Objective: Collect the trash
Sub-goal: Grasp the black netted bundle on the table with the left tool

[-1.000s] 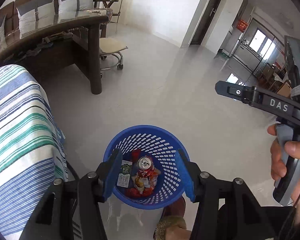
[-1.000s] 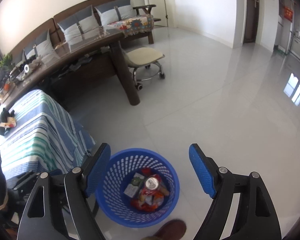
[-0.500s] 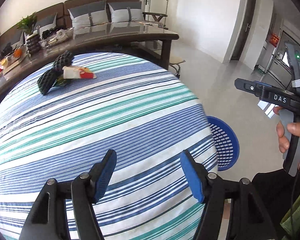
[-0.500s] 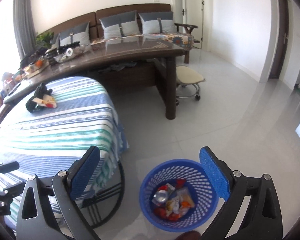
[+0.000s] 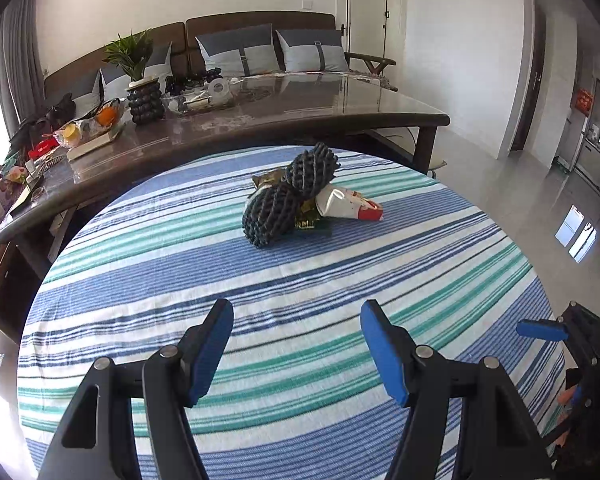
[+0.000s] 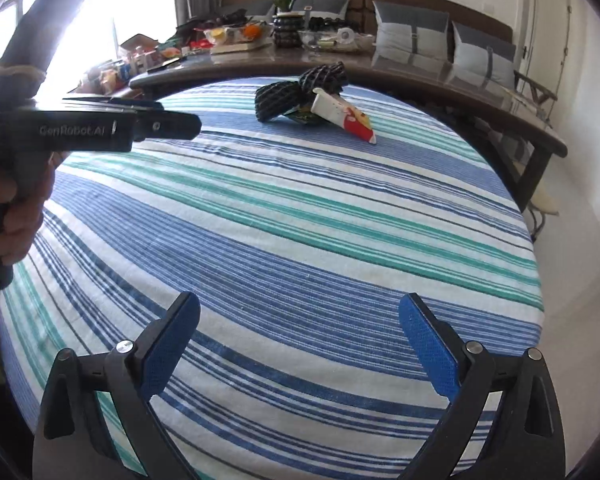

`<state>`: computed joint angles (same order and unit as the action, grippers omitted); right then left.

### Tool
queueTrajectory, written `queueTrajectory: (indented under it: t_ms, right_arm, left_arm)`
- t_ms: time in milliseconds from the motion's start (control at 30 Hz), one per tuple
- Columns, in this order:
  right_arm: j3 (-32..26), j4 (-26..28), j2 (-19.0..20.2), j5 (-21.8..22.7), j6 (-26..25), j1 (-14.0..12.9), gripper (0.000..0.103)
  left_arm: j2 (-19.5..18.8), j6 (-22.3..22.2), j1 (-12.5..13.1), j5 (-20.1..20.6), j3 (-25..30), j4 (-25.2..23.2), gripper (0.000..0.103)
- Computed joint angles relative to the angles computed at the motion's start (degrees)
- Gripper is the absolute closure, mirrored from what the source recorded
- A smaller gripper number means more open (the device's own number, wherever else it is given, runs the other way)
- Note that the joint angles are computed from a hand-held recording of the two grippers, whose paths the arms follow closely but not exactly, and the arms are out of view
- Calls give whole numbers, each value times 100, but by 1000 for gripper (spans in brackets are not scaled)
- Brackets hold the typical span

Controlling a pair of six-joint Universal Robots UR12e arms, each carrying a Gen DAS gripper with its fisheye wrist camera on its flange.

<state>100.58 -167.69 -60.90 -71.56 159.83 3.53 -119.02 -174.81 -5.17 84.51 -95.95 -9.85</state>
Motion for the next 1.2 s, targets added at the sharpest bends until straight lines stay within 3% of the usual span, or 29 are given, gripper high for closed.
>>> queueTrajectory:
  t_ms: [67, 300, 400, 533, 567, 600, 733, 900, 1000, 1133, 1200]
  right_arm:
    - [-9, 61, 4, -8, -10, 4, 3]
    - [-70, 311, 26, 155, 143, -45, 3]
    - [-88, 369, 34, 198, 141, -49, 3]
    - [-73, 346, 32, 232, 128, -46, 3]
    - [-73, 349, 31, 242, 146, -49, 3]
    - [-74, 348, 32, 251, 169, -53, 3]
    - [-83, 402, 29, 275, 214, -55, 3]
    - [-59, 335, 22, 206, 195, -30, 3]
    - [-38, 287, 14, 174, 197, -19, 3]
    - [-2, 183, 10, 139, 282, -23, 3]
    - [5, 145, 11, 156, 366, -43, 3]
  left_arm:
    - [-198, 87, 90, -228, 351, -103, 35]
    - [-933, 593, 222, -808, 1615, -1279, 35]
    - [-1159, 839, 219, -901, 1959, -1623, 35]
    - [-1263, 1080, 234, -1128, 2064, -1740, 37]
    - [-1253, 1133, 241, -1182, 2032, -1715, 55]
    - [-1233, 1165, 242, -1189, 2002, -1743, 65]
    - [-955, 887, 265, -973, 1557, -1390, 66]
    - [-303, -209, 241, -3, 715, -1415, 66]
    - [24, -711, 212, 311, 166, -1224, 66]
    - [173, -900, 76, 720, -304, -764, 62]
    - [159, -899, 44, 719, -397, -644, 58]
